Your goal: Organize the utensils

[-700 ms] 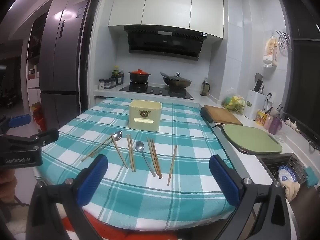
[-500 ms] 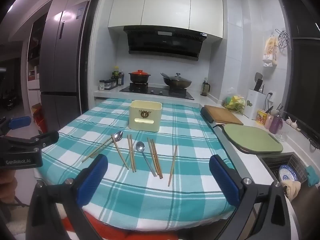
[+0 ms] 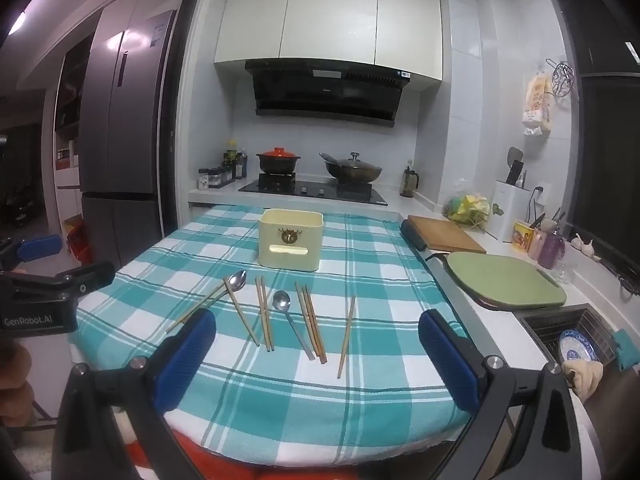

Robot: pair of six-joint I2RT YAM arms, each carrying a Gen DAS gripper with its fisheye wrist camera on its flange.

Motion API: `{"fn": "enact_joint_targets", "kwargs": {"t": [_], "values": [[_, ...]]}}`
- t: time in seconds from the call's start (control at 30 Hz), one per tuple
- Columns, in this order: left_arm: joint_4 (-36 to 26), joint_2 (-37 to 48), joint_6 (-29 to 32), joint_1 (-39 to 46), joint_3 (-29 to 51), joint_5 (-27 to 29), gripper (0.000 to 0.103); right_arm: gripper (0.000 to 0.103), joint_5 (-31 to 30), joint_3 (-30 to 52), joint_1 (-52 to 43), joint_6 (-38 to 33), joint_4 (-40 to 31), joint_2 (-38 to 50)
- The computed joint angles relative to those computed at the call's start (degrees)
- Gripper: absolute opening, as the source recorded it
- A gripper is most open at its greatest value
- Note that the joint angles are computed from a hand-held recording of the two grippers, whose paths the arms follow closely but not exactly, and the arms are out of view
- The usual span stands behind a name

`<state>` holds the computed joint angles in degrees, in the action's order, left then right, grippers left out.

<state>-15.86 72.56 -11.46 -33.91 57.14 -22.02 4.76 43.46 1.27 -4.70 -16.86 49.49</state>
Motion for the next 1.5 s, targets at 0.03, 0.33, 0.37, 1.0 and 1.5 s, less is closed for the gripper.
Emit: {"fn": "enact_joint_targets", "kwargs": {"t": [0.03, 0.33, 0.37, 1.0, 1.5], "values": [[-0.23, 0.13, 0.09, -0.1, 0.11, -0.02, 0.103, 0.103, -0.12, -0.12, -0.18, 0.09, 0.03, -0.27], [-1.68, 1.82, -0.94, -0.4, 0.76, -0.77, 0.103, 0.103, -1.06, -0.45, -0.82, 0.29, 0.03, -0.6], [-1.74, 1.89, -1.05, -0.41, 0.8, -0.95, 0.103, 0.103, -1.02, -0.37, -0.78, 0.29, 0.06, -0.5], [-1.92, 2.15, -0.57, -1.69, 0.88, -4.41, 0.103, 0.103, -0.6, -0.63, -0.79, 0.47, 1.42, -0.9], [-0.7, 3.52, 0.71, -1.39, 0.88, -3.61, 0.103, 0.103, 0.41, -0.44, -0.18, 0.67, 1.35, 0.01]]}}
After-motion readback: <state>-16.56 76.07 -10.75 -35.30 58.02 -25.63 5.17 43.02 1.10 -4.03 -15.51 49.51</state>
